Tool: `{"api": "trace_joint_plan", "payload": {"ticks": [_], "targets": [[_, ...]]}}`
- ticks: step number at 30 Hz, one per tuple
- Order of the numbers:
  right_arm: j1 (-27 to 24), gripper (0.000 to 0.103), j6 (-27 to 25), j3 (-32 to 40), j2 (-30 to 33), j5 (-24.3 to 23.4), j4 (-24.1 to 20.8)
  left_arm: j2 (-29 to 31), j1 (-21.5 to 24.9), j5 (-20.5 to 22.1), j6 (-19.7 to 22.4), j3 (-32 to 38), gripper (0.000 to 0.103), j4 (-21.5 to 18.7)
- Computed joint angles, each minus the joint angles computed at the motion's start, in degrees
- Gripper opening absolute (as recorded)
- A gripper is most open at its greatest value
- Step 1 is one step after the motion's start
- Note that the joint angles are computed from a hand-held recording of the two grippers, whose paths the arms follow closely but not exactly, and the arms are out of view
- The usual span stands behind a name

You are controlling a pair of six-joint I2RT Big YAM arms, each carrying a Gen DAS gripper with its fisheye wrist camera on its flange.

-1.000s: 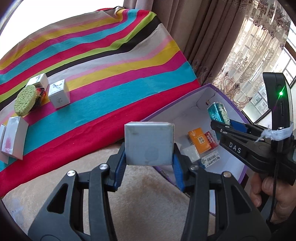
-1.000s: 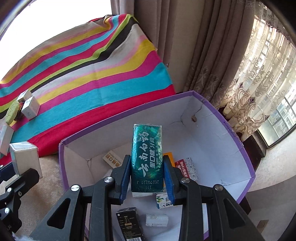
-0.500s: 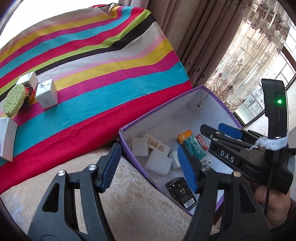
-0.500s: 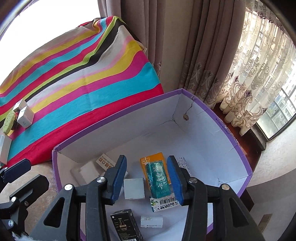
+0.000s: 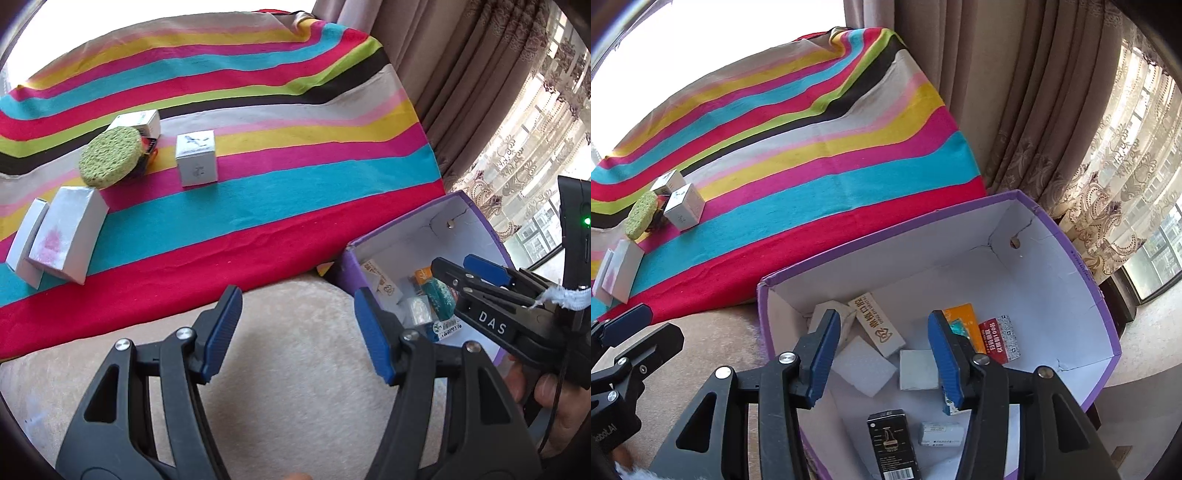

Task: Organize objects
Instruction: 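Move both open grippers back toward the cloth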

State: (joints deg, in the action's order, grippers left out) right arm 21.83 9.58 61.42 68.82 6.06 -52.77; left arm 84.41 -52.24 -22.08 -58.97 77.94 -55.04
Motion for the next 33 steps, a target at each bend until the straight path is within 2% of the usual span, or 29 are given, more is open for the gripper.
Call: {"api": "trace_joint_plan", "payload": {"ticks": [7, 11, 17, 21, 25, 33], "targets": [[6.2, 0.051, 0.9, 1.5, 1.2, 0.4, -0.6, -6.9, 0.9, -1.2, -4.1, -7.0, 0.067, 0.2], [9.6, 0.053, 1.1, 2.5, 2.2, 0.1, -0.9, -11.7, 1.5, -2.5, -7.1, -11.3, 0.067, -1.0], [14.0, 0.056, 0.8, 3.9, 3.6, 1.0, -0.7, -19.6, 3.8, -4.4, -13.2, -17.6, 0.067, -5.6], [16.1, 0.057, 0.7, 4.8, 4.7, 1.2, -0.6, -24.5, 6.4, -6.2, -16.0, -20.6, 0.067, -10.4], [17.8, 0.058, 0.0, 5.4, 5.4, 1.8, -0.6, -27.9, 10.4, -4.7, -14.9, -23.2, 0.067, -13.1], [18.9, 0.06, -0.6, 6.1, 6.6, 2.0, -0.5, -27.4, 18.3, 0.1, -4.0, -24.1, 0.067, -13.1]]}}
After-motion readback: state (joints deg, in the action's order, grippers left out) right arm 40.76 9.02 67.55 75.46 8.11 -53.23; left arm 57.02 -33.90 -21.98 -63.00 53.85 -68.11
